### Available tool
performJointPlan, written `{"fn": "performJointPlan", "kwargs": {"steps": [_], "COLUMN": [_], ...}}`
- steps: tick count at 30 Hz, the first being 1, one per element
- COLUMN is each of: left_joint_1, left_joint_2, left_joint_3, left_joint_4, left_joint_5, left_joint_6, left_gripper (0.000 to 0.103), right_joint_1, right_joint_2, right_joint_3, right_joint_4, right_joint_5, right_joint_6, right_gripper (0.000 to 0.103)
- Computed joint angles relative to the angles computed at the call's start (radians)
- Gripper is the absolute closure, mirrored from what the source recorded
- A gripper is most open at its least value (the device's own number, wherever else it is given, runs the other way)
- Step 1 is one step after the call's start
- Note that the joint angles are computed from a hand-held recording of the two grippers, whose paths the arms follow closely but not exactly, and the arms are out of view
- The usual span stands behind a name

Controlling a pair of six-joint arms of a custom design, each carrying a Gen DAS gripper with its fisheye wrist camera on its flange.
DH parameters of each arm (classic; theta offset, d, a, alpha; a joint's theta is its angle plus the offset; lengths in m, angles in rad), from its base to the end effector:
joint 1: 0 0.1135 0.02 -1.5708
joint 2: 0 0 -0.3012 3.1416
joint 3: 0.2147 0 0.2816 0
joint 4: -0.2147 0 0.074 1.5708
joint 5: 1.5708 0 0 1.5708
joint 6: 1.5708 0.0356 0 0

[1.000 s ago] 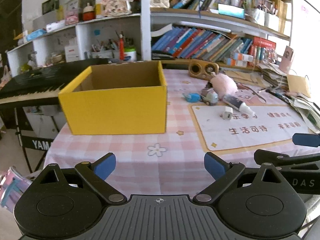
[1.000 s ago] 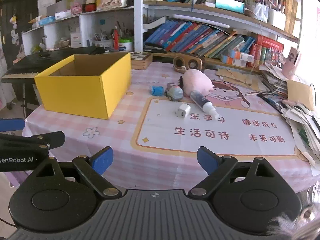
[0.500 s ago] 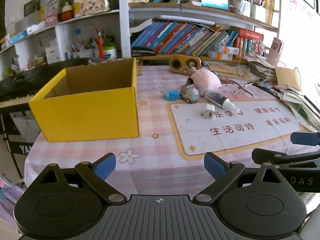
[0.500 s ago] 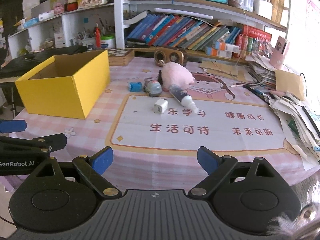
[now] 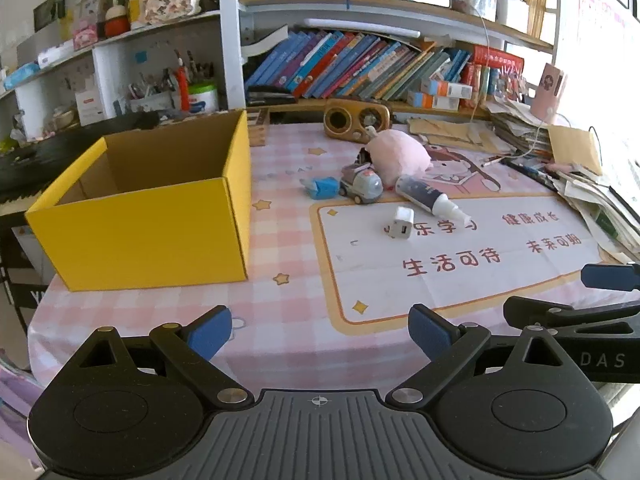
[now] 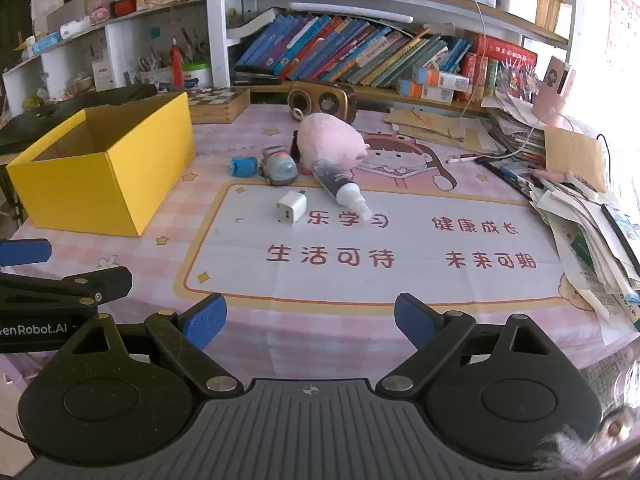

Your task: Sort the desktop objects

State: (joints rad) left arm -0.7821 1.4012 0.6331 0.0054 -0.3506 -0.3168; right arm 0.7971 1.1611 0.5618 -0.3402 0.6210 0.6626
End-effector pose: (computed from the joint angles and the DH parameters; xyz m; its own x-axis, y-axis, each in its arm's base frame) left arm 0.2118 -0.1932 0.1882 -0.6171 0.2006 -0.7609 0.3089 0.9511 0.0003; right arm 0.1698 0.1442 0.2010 -0.6550 0.0455 -0.7543 0.0775 0.9970 -0.0072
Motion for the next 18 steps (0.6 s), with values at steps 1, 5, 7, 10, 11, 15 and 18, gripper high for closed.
{"fn": "performJointPlan", "kwargs": {"steps": [1, 5, 7, 10, 11, 15, 18], "left_joint_1": [-0.001, -0.007, -0.009, -0.012, -0.015, -0.02, -0.026], "left_joint_2": [0.011, 0.059, 0.083, 0.121, 0.138, 0.194, 0.24], "left_joint_3": [0.009, 0.046, 0.065, 0.097, 0.111, 0.16, 0.202], "left_joint_4": [0.0, 0.0, -0.001, -0.002, -0.003, -0.011, -0.019], "left_joint_5": [0.001, 0.001, 0.002, 0.004, 0.002, 0.001, 0.0], "left_joint_6": [-0.002, -0.01, -0.015, -0.025, -0.031, -0.051, -0.073], "left_gripper": [0.006, 0.006, 0.006, 0.006, 0.006, 0.006, 0.006], "right_joint_1": [-0.014, -0.071, -0.105, -0.157, -0.177, -0.256, -0.317], "right_joint_2": [-0.003, -0.009, -0.011, -0.011, -0.01, -0.001, 0.011], "right_joint_3": [-0.003, -0.012, -0.017, -0.02, -0.022, -0.024, -0.024], "right_joint_4": [0.004, 0.027, 0.041, 0.061, 0.068, 0.098, 0.121], "right_joint_5": [-0.01, -0.048, -0.072, -0.11, -0.124, -0.183, -0.232], "right_joint_6": [-0.011, -0.061, -0.089, -0.135, -0.153, -0.222, -0.278], "right_gripper": [0.012, 0.012, 0.012, 0.012, 0.012, 0.012, 0.012]}}
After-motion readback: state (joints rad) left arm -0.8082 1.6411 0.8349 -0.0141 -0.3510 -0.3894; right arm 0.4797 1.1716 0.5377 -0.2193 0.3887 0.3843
